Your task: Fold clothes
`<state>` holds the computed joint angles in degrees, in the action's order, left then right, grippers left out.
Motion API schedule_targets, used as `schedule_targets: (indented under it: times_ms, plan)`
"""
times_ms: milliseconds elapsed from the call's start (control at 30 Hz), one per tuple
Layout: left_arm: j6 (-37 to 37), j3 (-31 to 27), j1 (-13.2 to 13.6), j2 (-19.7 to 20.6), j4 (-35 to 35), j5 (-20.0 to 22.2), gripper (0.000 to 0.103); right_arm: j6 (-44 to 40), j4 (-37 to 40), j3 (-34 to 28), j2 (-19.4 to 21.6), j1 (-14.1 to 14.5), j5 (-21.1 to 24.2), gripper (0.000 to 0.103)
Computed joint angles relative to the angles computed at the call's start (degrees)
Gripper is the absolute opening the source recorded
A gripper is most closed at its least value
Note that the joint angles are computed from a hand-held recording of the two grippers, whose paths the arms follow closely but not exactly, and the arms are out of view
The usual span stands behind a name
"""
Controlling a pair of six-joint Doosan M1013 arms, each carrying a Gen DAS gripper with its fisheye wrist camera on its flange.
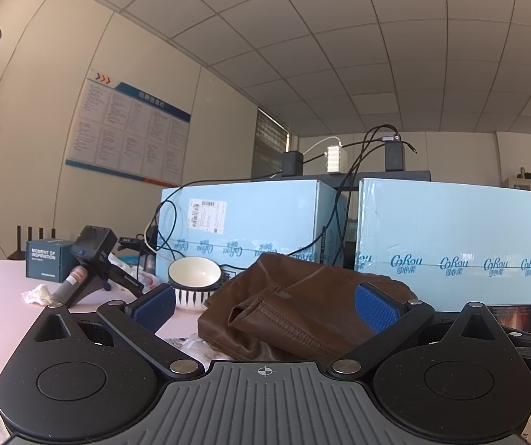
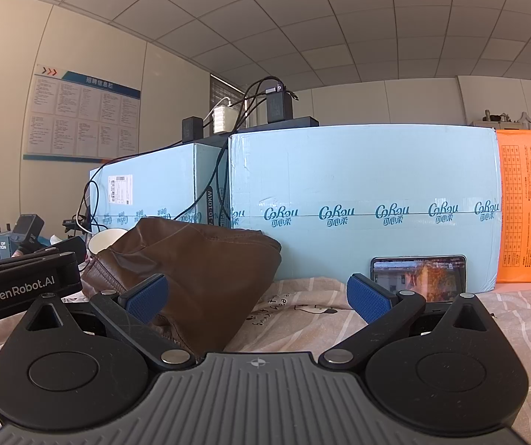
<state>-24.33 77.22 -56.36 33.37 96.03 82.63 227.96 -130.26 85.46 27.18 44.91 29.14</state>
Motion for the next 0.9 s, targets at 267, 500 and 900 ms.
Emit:
schedule_targets:
  times_ms: [267, 500, 900]
  plan:
    - [1.8, 0.2, -0.7, -0.1, 0.3, 1.2, 0.103, -2.7, 2.8, -0.3, 0.1, 0.3, 0.6, 0.103]
    - [1.3, 0.5, -0.9, 0.0, 3.0, 2.0, 0.103, -4.9, 5.4, -0.1, 0.1, 1.0, 4.4, 0.103]
    - [-6.3, 3.3, -1.1, -1.4, 4.3, 1.5, 0.103, -6.4, 8.0, 0.6, 0.2, 2.3, 12.1, 0.103]
